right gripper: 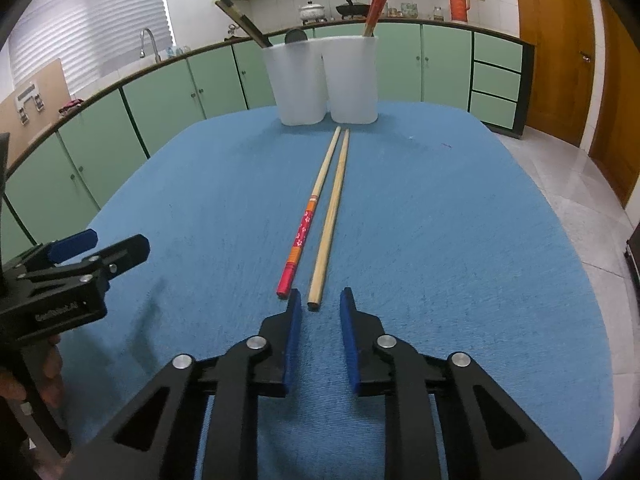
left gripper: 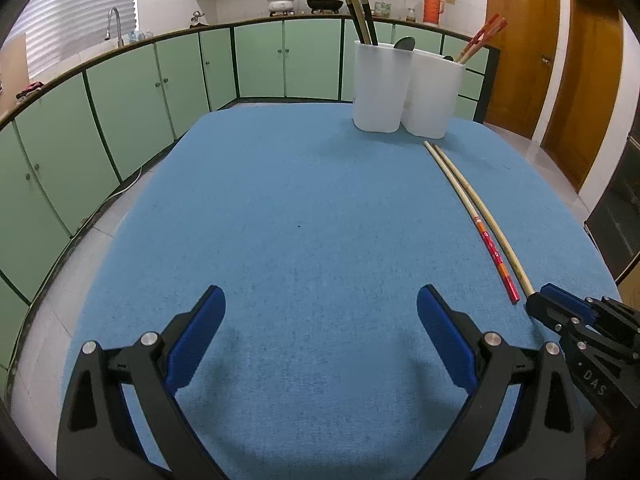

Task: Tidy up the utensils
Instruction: 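Grasp the plain wooden chopstick with the right tool while the left tool grasps the red-patterned one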

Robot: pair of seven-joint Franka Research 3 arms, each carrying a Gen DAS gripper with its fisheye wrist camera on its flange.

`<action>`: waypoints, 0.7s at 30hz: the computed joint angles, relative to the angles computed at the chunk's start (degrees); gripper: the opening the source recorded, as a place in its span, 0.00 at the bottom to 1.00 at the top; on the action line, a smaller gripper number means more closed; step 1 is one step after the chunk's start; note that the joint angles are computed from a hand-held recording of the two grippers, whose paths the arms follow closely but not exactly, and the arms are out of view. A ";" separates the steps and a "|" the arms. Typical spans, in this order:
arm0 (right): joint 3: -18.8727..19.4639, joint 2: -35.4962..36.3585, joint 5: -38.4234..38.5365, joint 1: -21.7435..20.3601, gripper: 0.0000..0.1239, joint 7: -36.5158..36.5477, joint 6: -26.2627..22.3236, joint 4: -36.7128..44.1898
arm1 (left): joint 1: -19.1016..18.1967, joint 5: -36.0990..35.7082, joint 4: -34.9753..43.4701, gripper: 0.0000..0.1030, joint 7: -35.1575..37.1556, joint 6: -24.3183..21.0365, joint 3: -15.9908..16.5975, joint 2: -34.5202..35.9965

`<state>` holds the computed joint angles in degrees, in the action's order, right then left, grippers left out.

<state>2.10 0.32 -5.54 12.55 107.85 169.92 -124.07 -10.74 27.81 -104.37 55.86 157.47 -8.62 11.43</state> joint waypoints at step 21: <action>-1.56 0.85 -6.55 0.24 0.05 8.80 -1.72 1.60 | -0.51 -1.34 0.66 0.91 1.94 0.49 -0.86 0.27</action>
